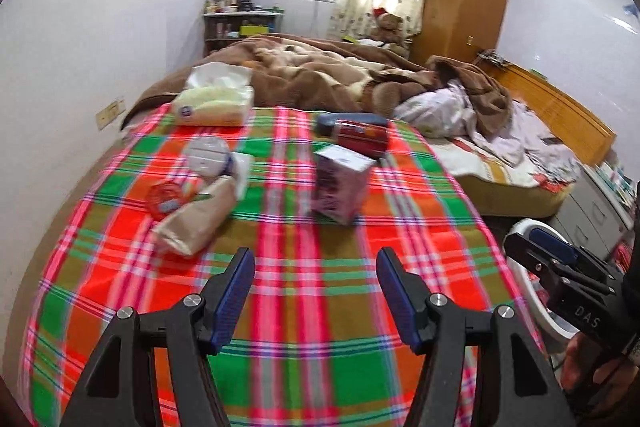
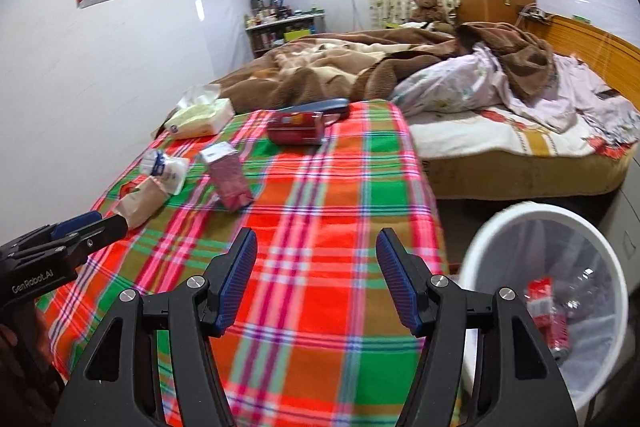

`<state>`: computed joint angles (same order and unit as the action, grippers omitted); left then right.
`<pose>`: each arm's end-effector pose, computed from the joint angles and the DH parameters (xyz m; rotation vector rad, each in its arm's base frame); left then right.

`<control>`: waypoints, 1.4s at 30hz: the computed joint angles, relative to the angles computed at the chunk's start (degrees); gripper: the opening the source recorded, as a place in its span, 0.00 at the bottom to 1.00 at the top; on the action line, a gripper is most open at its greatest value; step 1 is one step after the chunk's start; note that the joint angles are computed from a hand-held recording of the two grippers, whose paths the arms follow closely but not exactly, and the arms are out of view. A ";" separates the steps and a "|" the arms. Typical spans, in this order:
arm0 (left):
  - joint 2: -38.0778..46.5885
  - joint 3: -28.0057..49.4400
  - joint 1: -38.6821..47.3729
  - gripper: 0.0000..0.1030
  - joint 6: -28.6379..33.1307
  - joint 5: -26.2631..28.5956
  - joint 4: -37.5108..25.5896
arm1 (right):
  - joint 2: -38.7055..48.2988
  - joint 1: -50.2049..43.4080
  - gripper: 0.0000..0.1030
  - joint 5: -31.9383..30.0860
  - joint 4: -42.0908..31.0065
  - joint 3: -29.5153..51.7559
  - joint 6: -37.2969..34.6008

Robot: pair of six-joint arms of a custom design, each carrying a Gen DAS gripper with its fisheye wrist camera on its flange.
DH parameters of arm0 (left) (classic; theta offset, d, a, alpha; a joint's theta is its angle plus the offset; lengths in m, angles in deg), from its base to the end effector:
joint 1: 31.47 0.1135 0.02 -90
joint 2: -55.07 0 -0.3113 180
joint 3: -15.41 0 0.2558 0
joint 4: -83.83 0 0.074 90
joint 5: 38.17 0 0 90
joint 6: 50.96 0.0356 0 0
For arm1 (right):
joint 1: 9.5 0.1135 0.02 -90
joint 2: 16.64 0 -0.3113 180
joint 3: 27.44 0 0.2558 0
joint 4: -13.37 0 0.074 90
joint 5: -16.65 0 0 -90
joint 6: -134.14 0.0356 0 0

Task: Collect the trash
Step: 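Move both open tools back over the trash on the bed, then grasp the beige paper bag with the left tool while the right tool grasps the white carton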

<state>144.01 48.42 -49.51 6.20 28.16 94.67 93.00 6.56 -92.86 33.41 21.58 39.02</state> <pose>0.2258 -0.0585 0.1374 -0.4869 2.2240 0.0265 0.3156 0.1032 0.1138 -0.5936 2.1981 0.4880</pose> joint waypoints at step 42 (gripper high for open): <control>23.43 10.10 33.71 0.63 19.55 28.62 8.12 | 15.15 15.13 0.54 6.97 -22.55 30.88 -1.38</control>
<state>167.44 58.52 -15.80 25.74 56.78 102.79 108.15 21.69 -85.90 10.86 52.46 37.64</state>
